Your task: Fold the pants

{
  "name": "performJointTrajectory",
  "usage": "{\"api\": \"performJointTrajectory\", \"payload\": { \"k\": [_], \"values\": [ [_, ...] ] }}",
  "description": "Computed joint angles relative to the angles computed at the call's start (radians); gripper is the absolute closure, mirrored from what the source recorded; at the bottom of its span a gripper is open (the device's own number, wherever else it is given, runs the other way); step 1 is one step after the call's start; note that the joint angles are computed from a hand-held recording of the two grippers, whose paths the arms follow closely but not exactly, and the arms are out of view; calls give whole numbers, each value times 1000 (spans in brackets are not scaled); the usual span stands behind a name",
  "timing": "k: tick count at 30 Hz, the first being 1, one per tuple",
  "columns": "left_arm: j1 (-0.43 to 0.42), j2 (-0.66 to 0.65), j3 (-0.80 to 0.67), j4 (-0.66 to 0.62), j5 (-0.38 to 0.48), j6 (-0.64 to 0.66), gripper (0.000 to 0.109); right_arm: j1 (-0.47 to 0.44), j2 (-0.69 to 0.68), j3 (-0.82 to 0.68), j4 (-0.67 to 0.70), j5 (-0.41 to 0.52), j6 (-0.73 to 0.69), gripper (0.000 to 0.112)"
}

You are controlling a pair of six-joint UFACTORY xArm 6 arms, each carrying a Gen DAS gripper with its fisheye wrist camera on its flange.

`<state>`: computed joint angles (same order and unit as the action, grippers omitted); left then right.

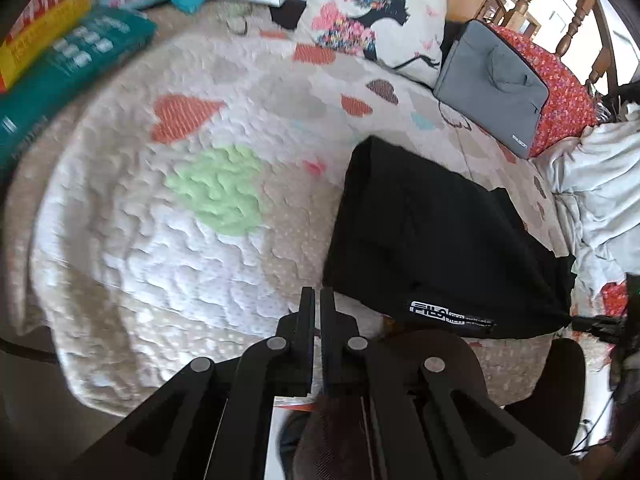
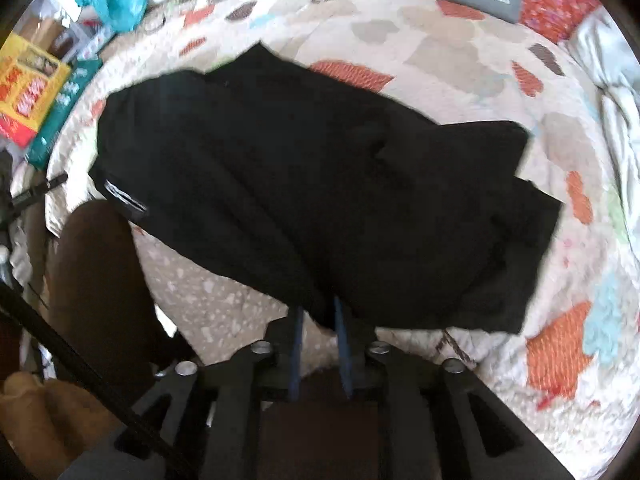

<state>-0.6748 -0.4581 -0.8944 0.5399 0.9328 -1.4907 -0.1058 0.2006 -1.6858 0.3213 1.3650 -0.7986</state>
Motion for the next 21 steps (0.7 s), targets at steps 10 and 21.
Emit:
{"api": "performJointTrajectory", "payload": {
  "k": [10, 21],
  "values": [
    [-40, 186, -235, 60, 24, 54, 95, -118, 138, -223, 54, -41, 191, 70],
    [-47, 304, -384, 69, -52, 16, 82, -113, 446, -519, 142, -8, 374, 102]
  ]
}}
